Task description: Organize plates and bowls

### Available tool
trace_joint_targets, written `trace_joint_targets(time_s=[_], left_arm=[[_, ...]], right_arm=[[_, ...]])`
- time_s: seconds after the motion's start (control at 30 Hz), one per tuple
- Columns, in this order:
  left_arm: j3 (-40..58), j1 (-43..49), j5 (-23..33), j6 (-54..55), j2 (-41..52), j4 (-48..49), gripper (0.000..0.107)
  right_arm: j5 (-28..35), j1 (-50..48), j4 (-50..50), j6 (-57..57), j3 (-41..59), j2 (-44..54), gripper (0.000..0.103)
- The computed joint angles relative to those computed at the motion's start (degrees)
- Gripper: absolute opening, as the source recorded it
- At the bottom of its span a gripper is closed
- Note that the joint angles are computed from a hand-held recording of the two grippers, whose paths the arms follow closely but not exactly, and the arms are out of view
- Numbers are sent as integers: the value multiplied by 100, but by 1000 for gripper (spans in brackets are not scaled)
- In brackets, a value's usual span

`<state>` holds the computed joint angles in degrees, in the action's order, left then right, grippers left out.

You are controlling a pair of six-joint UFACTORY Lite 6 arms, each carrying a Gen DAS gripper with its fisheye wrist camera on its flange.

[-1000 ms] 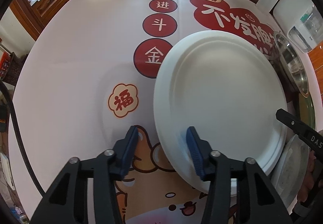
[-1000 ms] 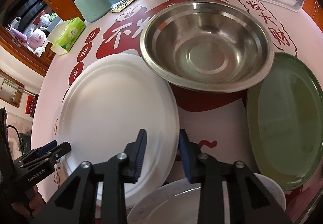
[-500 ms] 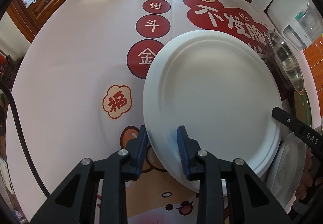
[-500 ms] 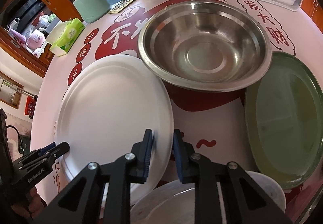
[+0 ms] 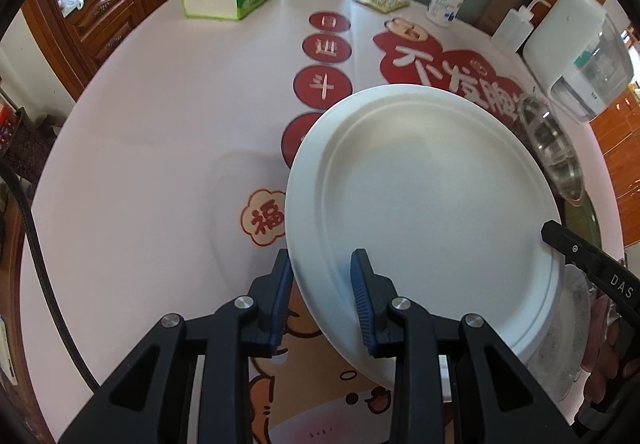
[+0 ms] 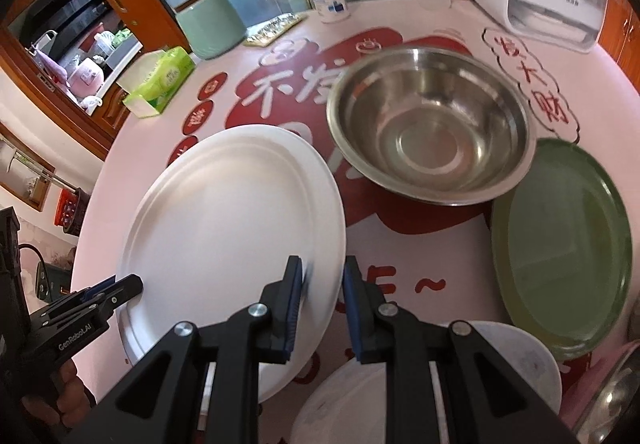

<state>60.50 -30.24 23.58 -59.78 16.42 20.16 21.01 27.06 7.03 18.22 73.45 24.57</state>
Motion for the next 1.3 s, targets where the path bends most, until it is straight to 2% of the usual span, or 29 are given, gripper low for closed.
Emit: trace_joint_targets(time_s=[0.37,0.7,0.9,1.1,1.2,1.3], left_arm=[[-634,-440,360,-175,-1651,251,28],[-587,-1780,1258,-986,-2663,828,28],[-391,-2740,1717,-1694,-2774,1196,28],[129,-3871,2454,-2605,-2451,1666,28],[504,-4459,2857,-3126,-2134,1809,28],[949,-5028,3288,-3626,-1771,1899,28]], right_arm=[[423,459,-1690,1929,-743,-1736,20],[1353,1083,-2929,3598,-2024,-4070,20],[2149,1586,-3348,4308,-2699,-5452,20],[3133,2235,-3628,4729,-3257,-6843,20],[3781,2719,-3782,4957,-3487,-7599,20],[4796,3779,-4130,5574,-3656,-8402,20]])
